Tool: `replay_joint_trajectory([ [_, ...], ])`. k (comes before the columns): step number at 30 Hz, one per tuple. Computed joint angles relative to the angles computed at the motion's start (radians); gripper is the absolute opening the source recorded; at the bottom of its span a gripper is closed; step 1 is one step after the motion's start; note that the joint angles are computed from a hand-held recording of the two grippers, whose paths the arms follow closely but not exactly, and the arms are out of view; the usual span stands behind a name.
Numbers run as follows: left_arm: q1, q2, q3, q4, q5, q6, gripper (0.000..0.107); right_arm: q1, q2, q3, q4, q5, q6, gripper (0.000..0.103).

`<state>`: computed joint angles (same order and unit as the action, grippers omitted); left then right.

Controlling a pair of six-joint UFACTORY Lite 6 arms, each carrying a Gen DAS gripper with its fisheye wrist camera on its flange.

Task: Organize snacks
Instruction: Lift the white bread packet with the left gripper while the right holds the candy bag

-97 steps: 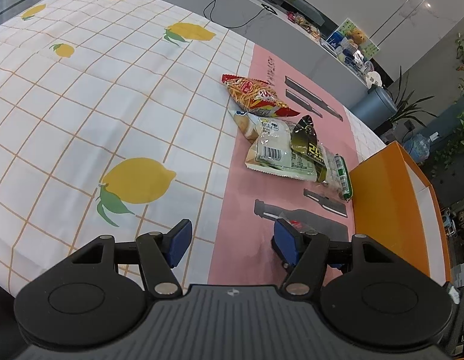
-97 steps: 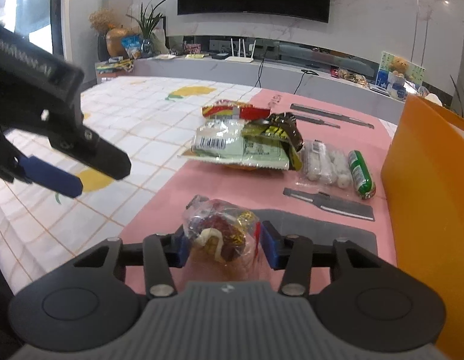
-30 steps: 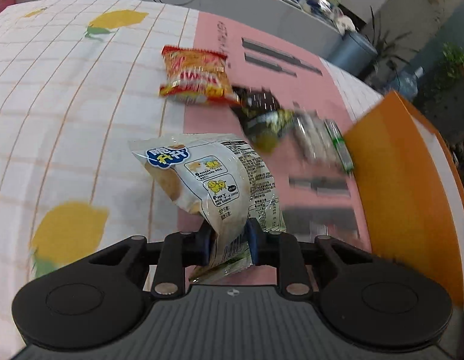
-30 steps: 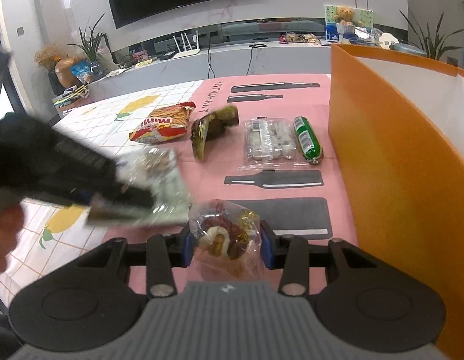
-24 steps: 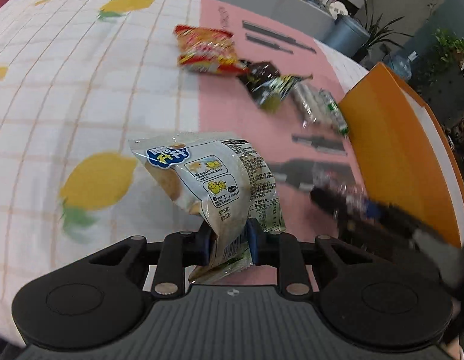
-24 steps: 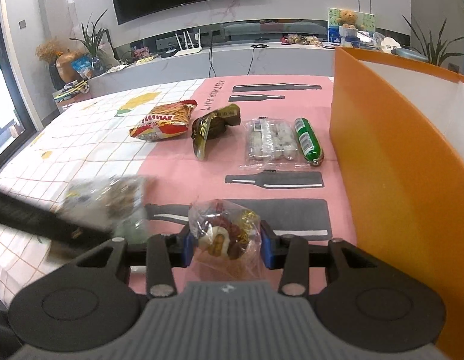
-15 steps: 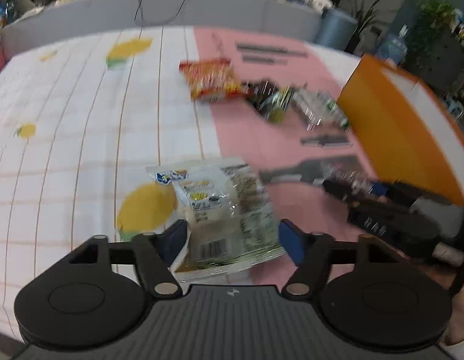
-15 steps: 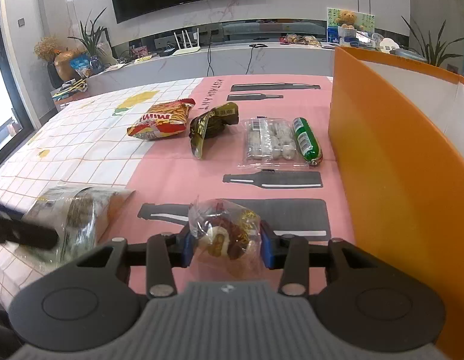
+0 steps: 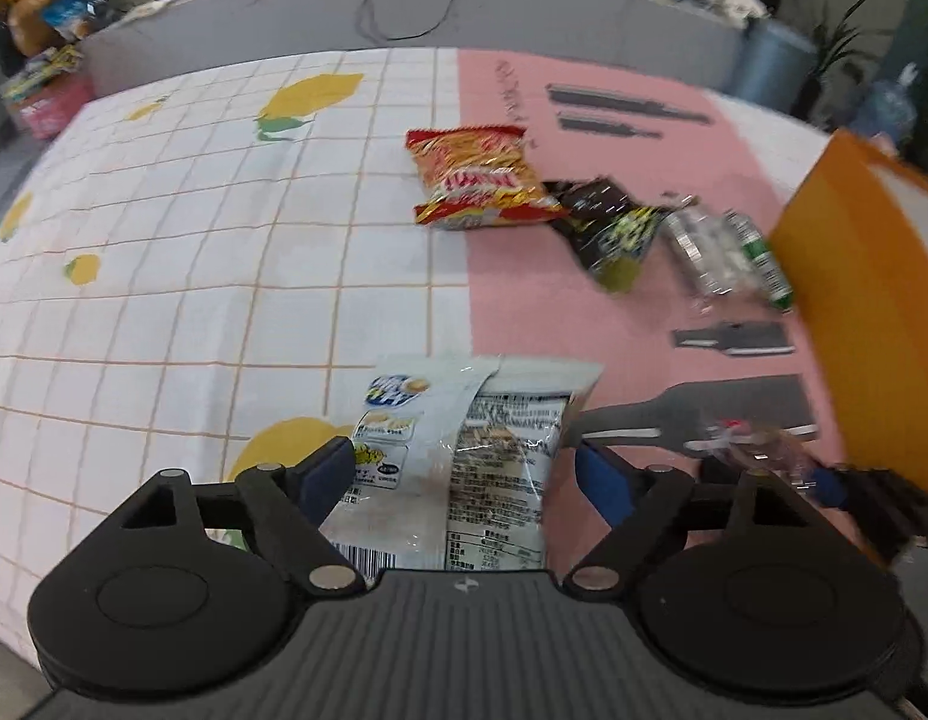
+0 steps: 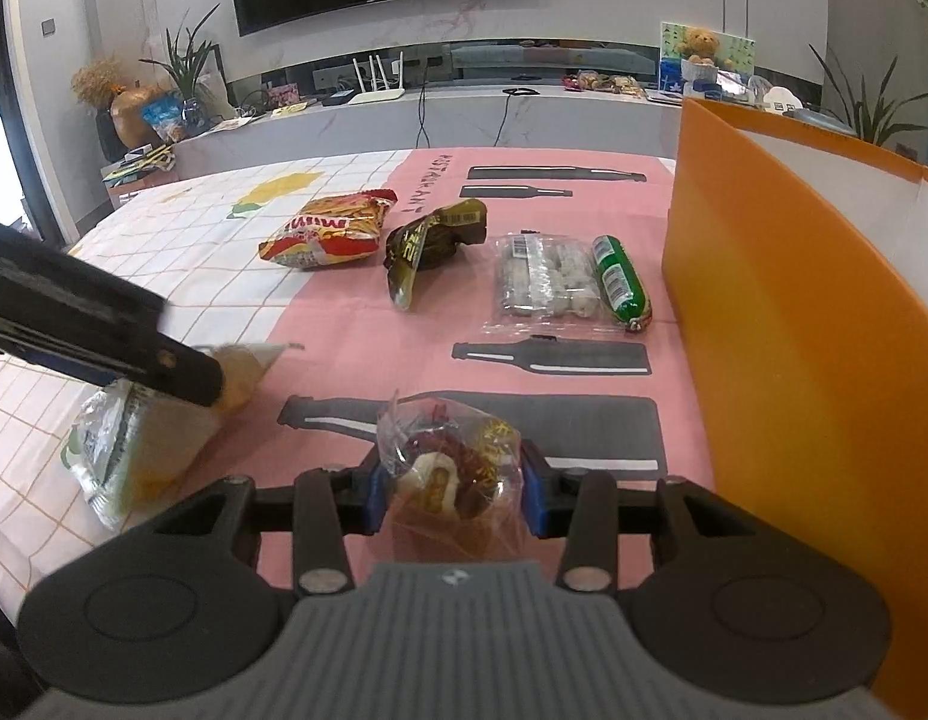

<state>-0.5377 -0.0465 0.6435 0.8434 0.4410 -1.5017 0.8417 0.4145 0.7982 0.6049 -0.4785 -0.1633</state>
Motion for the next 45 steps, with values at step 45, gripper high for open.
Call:
replay_joint_trajectory([
  [45, 0.014, -0.561, -0.311, 0.544, -0.16, -0.688, 0.069, 0.019, -0.459, -0.183, 0.087, 0.048, -0.143, 0.04],
])
